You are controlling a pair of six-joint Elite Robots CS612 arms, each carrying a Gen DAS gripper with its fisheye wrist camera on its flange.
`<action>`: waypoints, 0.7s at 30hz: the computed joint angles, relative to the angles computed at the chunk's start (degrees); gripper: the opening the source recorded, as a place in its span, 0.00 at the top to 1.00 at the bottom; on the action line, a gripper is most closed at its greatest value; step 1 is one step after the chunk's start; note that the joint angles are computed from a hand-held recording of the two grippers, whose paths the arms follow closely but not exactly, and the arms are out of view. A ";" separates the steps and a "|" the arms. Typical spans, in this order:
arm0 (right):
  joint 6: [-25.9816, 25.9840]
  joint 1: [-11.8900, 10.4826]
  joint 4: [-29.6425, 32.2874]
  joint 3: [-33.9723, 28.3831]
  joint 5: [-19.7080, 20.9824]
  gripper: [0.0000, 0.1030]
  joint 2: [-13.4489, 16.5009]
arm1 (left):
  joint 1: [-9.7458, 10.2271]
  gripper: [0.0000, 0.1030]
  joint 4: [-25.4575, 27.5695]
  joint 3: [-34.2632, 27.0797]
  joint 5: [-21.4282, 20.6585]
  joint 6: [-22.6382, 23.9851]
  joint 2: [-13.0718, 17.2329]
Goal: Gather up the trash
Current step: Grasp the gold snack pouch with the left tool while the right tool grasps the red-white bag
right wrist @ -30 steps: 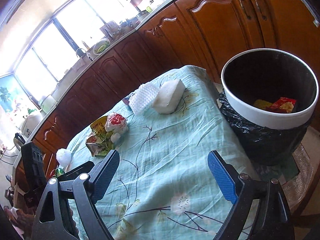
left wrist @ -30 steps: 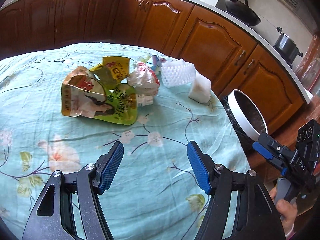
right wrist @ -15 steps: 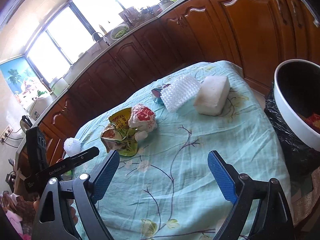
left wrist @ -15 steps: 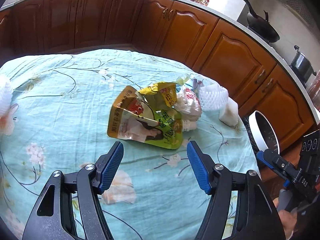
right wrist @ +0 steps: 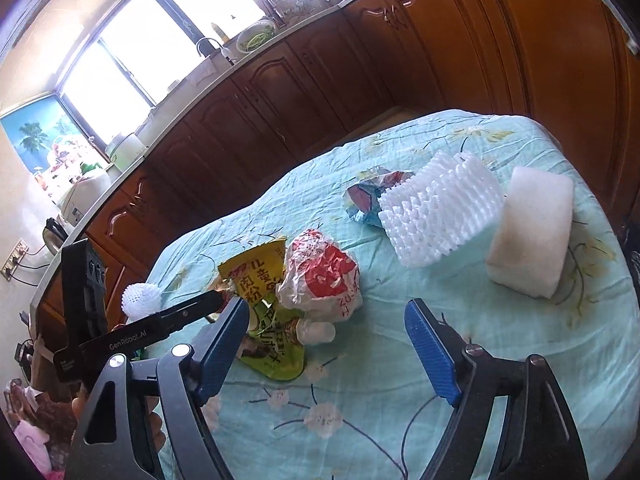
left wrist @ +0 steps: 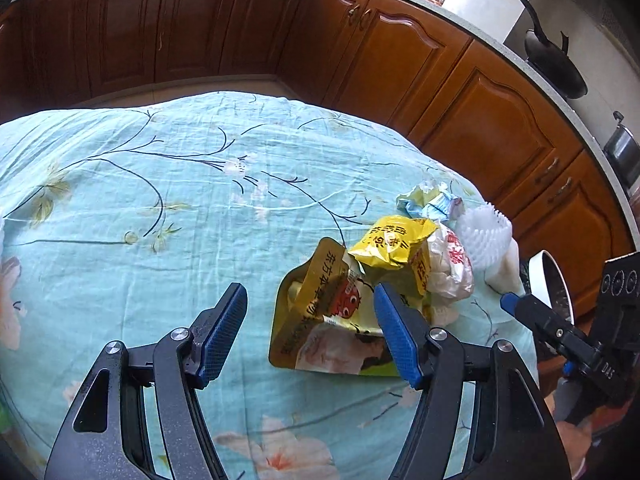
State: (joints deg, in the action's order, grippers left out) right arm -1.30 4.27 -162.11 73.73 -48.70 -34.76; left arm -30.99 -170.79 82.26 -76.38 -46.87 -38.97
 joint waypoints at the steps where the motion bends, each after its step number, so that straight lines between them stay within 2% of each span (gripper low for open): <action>1: -0.07 0.15 0.91 -0.89 -0.05 0.23 0.45 | 0.23 0.35 0.22 -0.48 -0.51 0.23 0.36; 5: -0.75 1.08 4.50 -4.26 -0.98 0.29 2.21 | 0.95 0.38 0.23 -1.67 -3.20 1.66 1.40; 7: -1.29 1.41 6.18 -5.31 -1.12 0.34 2.76 | 0.92 0.46 -0.11 -1.76 -4.04 2.94 1.61; 8: -1.52 1.55 6.74 -5.75 -1.09 0.39 2.97 | 0.92 0.54 0.12 -2.13 -4.73 3.59 1.79; 9: -1.87 1.64 7.03 -5.90 -1.13 0.49 3.01 | 0.90 0.54 -0.04 -2.22 -5.03 4.22 1.91; 12: -2.67 1.88 6.05 -5.38 -2.37 0.61 2.68 | 0.25 0.61 -1.13 -1.68 -3.99 6.44 1.61; 21: -0.89 0.19 -0.14 0.06 -0.23 0.65 -0.15 | -1.61 0.71 -5.34 1.88 -2.68 6.91 -0.60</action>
State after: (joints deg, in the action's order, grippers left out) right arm -2.19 4.47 -162.25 73.79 -48.93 -34.92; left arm -32.60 -176.13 84.14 -79.07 -39.96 -39.57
